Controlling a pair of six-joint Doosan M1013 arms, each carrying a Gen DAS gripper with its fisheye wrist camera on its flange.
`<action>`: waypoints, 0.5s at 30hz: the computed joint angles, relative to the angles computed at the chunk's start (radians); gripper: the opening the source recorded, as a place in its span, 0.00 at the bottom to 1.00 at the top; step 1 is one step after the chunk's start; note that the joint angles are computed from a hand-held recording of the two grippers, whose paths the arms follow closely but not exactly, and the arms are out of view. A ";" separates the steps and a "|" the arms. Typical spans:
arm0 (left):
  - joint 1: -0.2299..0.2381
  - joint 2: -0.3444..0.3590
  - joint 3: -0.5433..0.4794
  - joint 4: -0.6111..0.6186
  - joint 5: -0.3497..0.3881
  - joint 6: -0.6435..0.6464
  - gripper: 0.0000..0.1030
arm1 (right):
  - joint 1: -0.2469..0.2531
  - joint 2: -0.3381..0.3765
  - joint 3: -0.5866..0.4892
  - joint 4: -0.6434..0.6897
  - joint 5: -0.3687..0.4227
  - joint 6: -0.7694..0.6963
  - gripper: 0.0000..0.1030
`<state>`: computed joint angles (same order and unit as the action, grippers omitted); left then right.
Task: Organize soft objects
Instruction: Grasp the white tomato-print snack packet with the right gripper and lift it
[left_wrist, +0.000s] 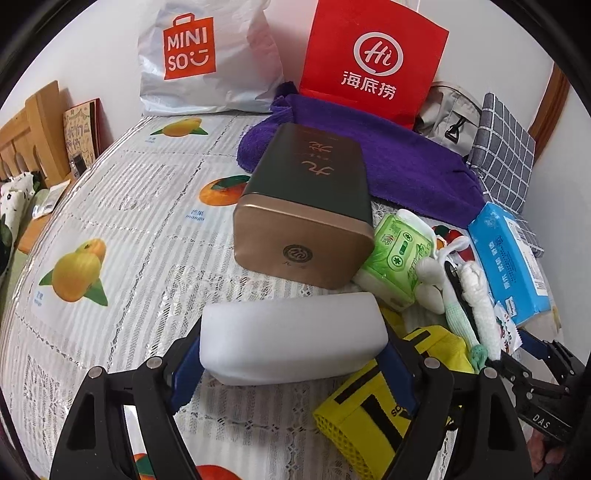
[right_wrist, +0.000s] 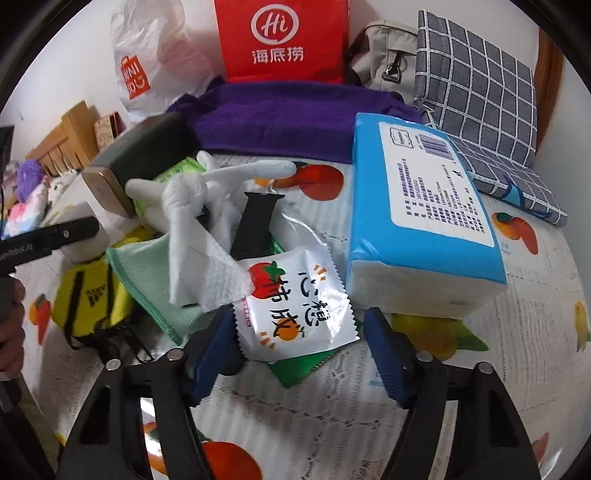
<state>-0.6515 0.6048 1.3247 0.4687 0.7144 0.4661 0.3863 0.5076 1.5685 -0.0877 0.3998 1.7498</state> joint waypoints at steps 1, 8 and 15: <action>0.001 -0.003 0.005 -0.001 -0.003 -0.001 0.80 | 0.000 -0.002 0.001 0.004 0.004 -0.006 0.59; 0.005 -0.024 0.034 -0.004 -0.012 -0.014 0.80 | 0.001 -0.029 0.030 0.017 -0.001 -0.005 0.51; 0.001 -0.048 0.063 0.025 0.001 -0.045 0.80 | -0.008 -0.082 0.097 0.087 -0.019 -0.040 0.50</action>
<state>-0.6504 0.5567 1.3875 0.4937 0.7159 0.4212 0.3780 0.4261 1.6657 -0.0011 0.3812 1.7100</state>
